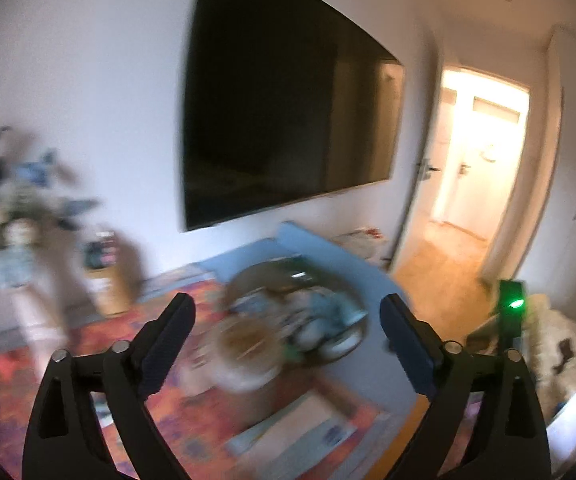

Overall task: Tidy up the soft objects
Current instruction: 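Move both open tools back over the bed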

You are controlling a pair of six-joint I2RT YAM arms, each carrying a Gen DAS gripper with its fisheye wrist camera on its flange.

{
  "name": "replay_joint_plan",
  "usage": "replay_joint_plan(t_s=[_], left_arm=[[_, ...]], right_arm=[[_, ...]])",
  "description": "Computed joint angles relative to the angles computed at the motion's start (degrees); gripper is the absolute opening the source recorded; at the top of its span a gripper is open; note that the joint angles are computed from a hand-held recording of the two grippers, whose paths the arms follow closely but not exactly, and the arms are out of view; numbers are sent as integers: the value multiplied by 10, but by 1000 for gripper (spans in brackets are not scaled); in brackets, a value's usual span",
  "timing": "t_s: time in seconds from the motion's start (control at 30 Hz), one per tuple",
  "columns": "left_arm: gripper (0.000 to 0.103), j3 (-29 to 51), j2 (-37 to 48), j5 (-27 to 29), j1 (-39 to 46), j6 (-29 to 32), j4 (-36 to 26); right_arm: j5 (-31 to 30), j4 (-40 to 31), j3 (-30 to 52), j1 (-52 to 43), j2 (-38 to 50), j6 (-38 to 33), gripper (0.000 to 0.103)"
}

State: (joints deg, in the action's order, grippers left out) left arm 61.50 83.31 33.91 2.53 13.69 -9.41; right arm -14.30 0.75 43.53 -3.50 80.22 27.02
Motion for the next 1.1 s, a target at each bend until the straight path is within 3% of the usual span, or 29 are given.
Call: replay_joint_plan(t_s=[0.2,0.37,0.57,0.73,0.87,0.97,1.03,1.1], left_arm=[[101,-69,-26,51,144,85,-7],[101,-56,47,62,242,139,-29],[101,-36,194,-62,288,122,97],[101,39,343,-121,311,96,152],[101,101,429,-136,328,86,164],[101,155,472,-116,346,69,127],[101,191,488,-70,362,53,84],[101,202,496,-61,370,30,78]], right_arm=[[47,46,-58,158,-53,-14,78],[127,47,-2,326,2,-45,83],[232,10,165,470,187,-84,83],[278,-19,310,494,353,-112,83],[258,-45,418,469,465,-86,83],[254,-56,467,450,520,-60,83],[267,-67,492,447,548,-59,83],[254,-99,518,442,567,-50,83]])
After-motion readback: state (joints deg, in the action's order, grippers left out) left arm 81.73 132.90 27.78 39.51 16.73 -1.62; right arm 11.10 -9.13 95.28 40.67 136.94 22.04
